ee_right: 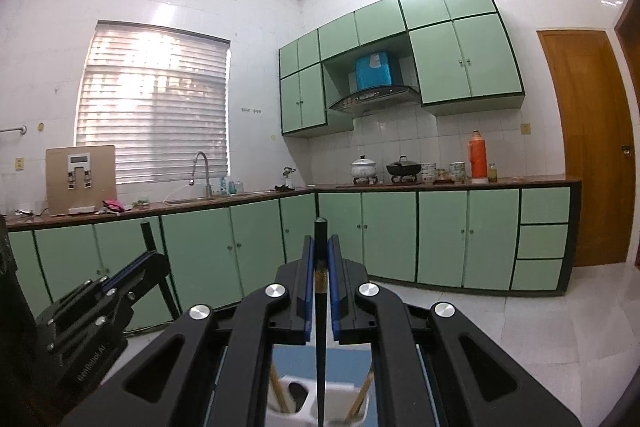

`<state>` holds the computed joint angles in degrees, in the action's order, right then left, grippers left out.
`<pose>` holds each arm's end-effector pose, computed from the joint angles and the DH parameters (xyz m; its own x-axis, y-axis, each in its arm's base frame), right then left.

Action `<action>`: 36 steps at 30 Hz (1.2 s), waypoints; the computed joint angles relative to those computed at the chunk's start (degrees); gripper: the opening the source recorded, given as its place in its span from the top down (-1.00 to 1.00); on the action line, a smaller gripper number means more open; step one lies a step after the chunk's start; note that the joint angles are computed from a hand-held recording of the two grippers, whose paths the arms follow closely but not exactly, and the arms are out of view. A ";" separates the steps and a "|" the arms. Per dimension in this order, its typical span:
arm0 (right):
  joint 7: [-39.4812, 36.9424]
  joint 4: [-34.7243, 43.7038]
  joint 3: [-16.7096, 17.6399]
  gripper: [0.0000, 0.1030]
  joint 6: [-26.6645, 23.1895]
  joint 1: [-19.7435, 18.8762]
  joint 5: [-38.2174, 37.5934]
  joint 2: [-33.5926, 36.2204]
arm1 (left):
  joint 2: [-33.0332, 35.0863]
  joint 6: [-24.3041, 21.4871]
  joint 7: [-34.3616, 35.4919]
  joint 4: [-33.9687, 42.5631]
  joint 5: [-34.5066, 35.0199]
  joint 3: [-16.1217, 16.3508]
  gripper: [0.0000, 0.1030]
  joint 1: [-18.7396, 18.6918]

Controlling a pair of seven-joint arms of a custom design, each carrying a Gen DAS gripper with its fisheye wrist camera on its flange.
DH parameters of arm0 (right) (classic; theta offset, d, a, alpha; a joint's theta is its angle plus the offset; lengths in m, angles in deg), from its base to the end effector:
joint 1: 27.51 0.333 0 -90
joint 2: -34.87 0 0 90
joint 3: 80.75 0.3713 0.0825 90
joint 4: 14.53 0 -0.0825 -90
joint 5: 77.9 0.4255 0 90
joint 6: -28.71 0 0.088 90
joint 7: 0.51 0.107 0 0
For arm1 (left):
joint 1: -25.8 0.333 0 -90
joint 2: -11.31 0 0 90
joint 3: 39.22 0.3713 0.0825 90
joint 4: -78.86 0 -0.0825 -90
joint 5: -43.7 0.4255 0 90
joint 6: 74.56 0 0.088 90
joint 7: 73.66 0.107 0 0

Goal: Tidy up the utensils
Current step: 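Lift both black chopsticks and carry them above the white holder, then lower both black chopsticks into the holder and open both tools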

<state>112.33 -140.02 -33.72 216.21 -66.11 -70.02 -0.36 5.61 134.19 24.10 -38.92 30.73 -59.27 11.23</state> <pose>0.4480 0.2033 0.7577 0.0096 -0.9951 -0.0982 -0.0308 0.0978 -0.9947 0.4765 -0.3089 0.7213 -0.4804 -0.8761 0.0403 0.0706 -0.0845 -0.9939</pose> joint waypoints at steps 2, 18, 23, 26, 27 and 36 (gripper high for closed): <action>0.14 1.42 1.88 0.87 0.46 -2.58 -0.34 1.70 | 2.94 0.78 4.89 3.06 -3.79 -1.15 0.88 0.01; -0.03 3.76 15.59 0.87 2.88 -17.21 -0.27 6.87 | 14.21 -1.36 15.73 12.30 -14.75 9.23 0.88 -12.15; 0.20 3.59 18.05 0.87 3.20 -19.17 -0.18 8.43 | 15.24 -3.40 17.45 13.17 -16.52 11.64 0.88 -14.11; 0.25 3.38 19.36 0.87 3.24 -20.04 -0.34 9.57 | 15.64 -4.01 19.02 13.18 -17.61 12.98 0.88 -15.40; 0.25 3.31 19.67 0.87 3.25 -20.25 -0.43 9.86 | 15.73 -4.26 19.34 13.11 -18.01 13.31 0.88 -15.71; 1.39 1.03 22.38 0.87 4.20 -21.83 0.11 9.50 | 16.01 -6.77 19.53 11.96 -19.71 15.96 0.88 -17.37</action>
<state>113.72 -138.99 -11.33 220.41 -87.94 -69.91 9.14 21.62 127.42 43.63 -26.96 11.02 -43.31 -6.14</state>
